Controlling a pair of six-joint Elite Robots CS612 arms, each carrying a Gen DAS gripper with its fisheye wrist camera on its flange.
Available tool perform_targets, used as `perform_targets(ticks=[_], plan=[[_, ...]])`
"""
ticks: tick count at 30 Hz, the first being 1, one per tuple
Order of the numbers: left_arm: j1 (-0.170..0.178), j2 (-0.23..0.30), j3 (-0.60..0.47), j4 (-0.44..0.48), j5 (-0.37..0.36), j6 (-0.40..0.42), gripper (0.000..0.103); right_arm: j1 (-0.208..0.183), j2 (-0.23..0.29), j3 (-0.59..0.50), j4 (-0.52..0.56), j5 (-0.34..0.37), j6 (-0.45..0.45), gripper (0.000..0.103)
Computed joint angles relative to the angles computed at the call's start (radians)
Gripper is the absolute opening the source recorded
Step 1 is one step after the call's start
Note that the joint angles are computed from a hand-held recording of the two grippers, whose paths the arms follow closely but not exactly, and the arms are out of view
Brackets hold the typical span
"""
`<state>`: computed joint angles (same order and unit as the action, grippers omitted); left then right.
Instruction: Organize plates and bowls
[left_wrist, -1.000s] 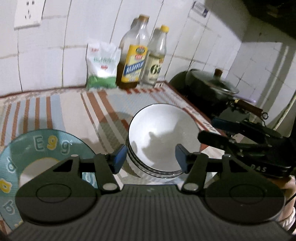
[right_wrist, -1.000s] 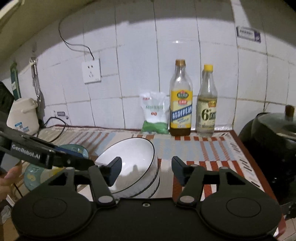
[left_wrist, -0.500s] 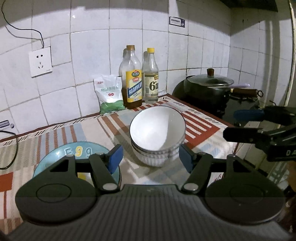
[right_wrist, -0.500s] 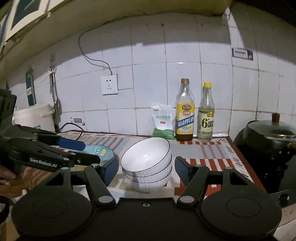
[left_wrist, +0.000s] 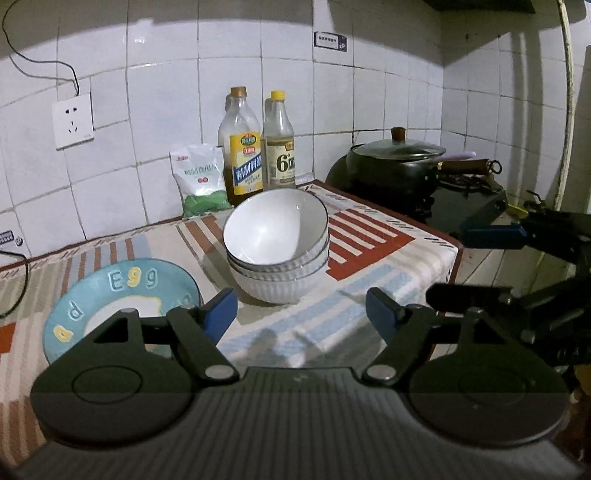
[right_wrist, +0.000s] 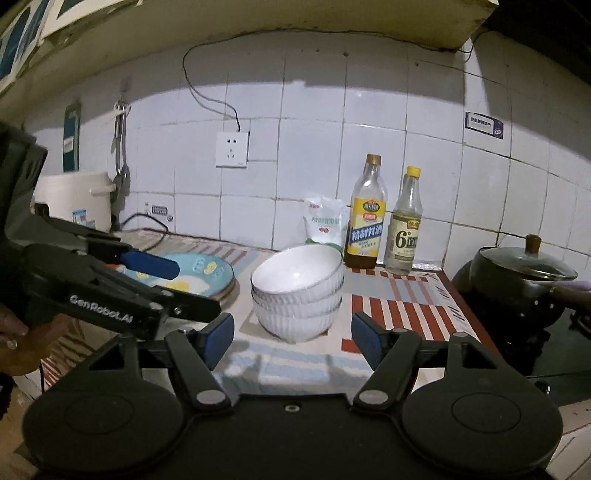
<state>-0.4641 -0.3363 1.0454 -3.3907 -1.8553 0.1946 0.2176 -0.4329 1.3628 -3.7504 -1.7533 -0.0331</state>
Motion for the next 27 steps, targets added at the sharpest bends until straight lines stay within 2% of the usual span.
perform_targets(ticks=[2, 8, 11, 14, 16, 18, 23, 27], plan=[[-0.004, 0.012, -0.012, 0.001, 0.006, -0.013, 0.079, 0.002, 0.013, -0.010, -0.010, -0.010, -0.011, 0.090], [-0.010, 0.046, -0.061, 0.021, 0.019, -0.030, 0.080, -0.005, 0.050, -0.049, -0.021, -0.022, -0.048, 0.090], [-0.014, 0.070, -0.093, -0.003, 0.049, -0.074, 0.081, -0.016, 0.072, -0.074, -0.033, -0.002, -0.056, 0.090], [-0.017, 0.095, -0.127, -0.015, 0.078, -0.130, 0.097, -0.028, 0.113, -0.120, -0.089, 0.032, -0.070, 0.091], [-0.021, 0.114, -0.150, -0.038, 0.094, -0.146, 0.098, -0.035, 0.142, -0.156, -0.114, 0.059, -0.072, 0.091], [-0.026, 0.129, -0.168, -0.060, 0.117, -0.146, 0.099, -0.040, 0.173, -0.202, -0.116, 0.068, -0.057, 0.091], [-0.036, 0.155, -0.216, -0.037, 0.164, -0.140, 0.103, -0.052, 0.223, -0.289, -0.075, 0.115, -0.001, 0.091], [-0.037, 0.178, -0.271, 0.026, 0.169, -0.200, 0.103, -0.051, 0.259, -0.358, -0.055, 0.071, 0.031, 0.091]])
